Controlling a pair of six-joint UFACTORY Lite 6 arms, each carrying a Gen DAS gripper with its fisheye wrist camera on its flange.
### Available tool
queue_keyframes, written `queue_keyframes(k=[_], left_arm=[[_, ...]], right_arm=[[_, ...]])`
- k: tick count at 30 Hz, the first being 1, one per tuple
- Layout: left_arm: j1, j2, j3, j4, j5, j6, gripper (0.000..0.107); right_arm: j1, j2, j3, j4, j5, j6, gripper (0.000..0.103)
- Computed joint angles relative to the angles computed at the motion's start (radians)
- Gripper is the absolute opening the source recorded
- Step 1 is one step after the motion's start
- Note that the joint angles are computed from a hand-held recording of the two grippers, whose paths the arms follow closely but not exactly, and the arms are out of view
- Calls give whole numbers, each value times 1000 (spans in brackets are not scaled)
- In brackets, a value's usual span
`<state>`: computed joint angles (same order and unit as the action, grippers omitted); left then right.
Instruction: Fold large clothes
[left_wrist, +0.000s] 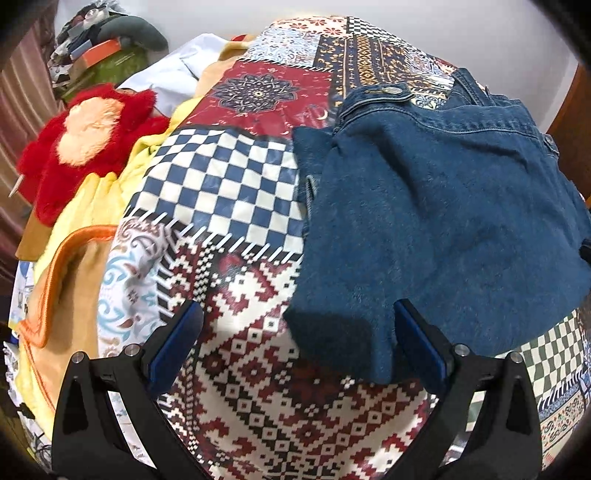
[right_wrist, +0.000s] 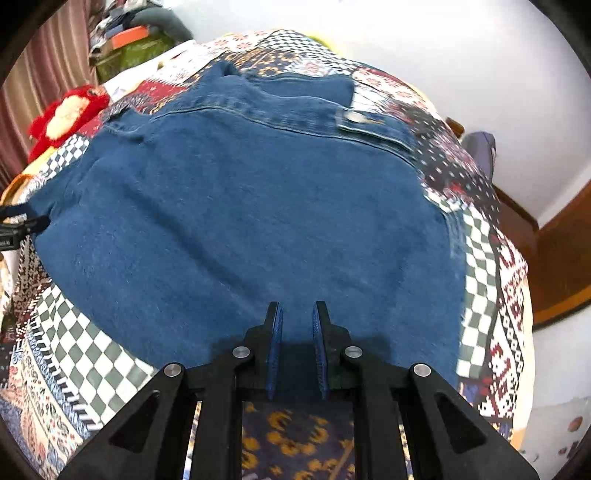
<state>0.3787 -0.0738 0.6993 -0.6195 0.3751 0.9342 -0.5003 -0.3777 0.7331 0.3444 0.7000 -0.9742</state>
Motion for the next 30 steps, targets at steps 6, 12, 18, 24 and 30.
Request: queue_keyframes(k=[6,12,18,24,30], left_arm=[[26,-32,-36,59,0,-50,103],[117,-69,-67,50,32,3,103],[225,-99,-75,73,60,2,103],[344,-159,-94,103,66,35,103],[515,-242,-36,-85,349,170,103]], right_arm=[[-138,4,35,84,97,-123,12],[-130,-142,-58,-43,-23,-45,12],[-294,-74,14,-21,9,-109,12],[-442,16,66,-54,33,-133,12],[-544,-20,159,101,226,-238,12]])
